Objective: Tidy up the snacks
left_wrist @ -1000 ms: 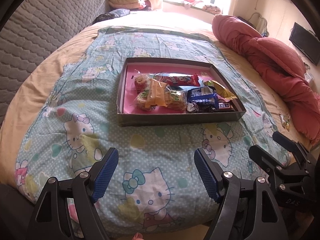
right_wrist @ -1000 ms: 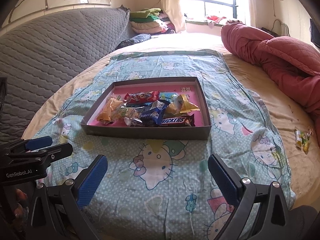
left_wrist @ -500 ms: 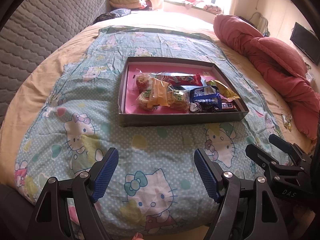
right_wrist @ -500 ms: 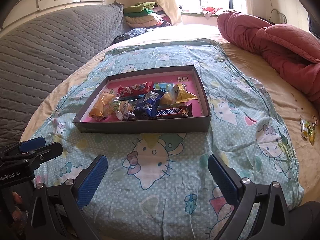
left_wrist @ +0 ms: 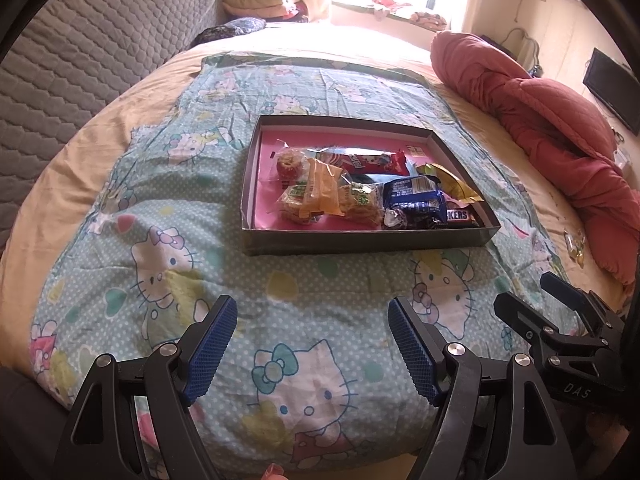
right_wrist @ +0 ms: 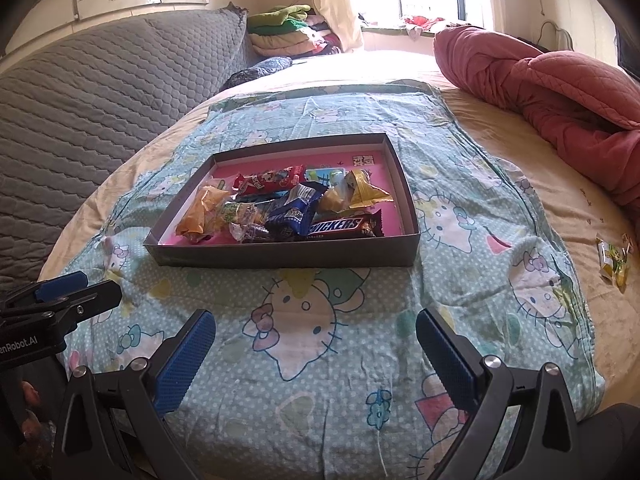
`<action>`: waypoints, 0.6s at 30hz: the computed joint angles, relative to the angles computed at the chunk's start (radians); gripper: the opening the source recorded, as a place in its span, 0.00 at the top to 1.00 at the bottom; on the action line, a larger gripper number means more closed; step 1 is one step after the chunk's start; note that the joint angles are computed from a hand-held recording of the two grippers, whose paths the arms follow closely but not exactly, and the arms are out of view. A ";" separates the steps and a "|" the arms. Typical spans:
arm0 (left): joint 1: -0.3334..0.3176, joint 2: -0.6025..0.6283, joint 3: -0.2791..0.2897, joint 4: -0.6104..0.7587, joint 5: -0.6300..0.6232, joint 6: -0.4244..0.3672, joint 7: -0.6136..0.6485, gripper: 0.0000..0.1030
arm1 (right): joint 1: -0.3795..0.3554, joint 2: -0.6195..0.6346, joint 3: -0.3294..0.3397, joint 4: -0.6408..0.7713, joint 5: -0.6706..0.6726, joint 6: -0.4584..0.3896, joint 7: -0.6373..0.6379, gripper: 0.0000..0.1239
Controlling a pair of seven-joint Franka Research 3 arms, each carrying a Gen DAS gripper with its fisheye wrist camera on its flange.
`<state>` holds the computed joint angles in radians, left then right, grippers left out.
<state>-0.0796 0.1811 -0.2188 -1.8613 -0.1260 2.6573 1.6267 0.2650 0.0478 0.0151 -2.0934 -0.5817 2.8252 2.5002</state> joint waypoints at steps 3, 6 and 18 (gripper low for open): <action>0.000 0.001 0.001 0.000 0.003 0.000 -0.002 0.23 | 0.000 0.001 0.000 0.001 0.001 -0.002 -0.002 0.18; -0.001 0.000 0.000 0.000 0.003 0.002 0.000 0.23 | 0.001 0.000 0.000 0.002 -0.001 -0.006 0.003 0.18; -0.009 0.002 0.006 0.002 0.041 0.003 -0.028 0.23 | 0.003 0.004 0.000 0.004 0.001 -0.009 -0.009 0.18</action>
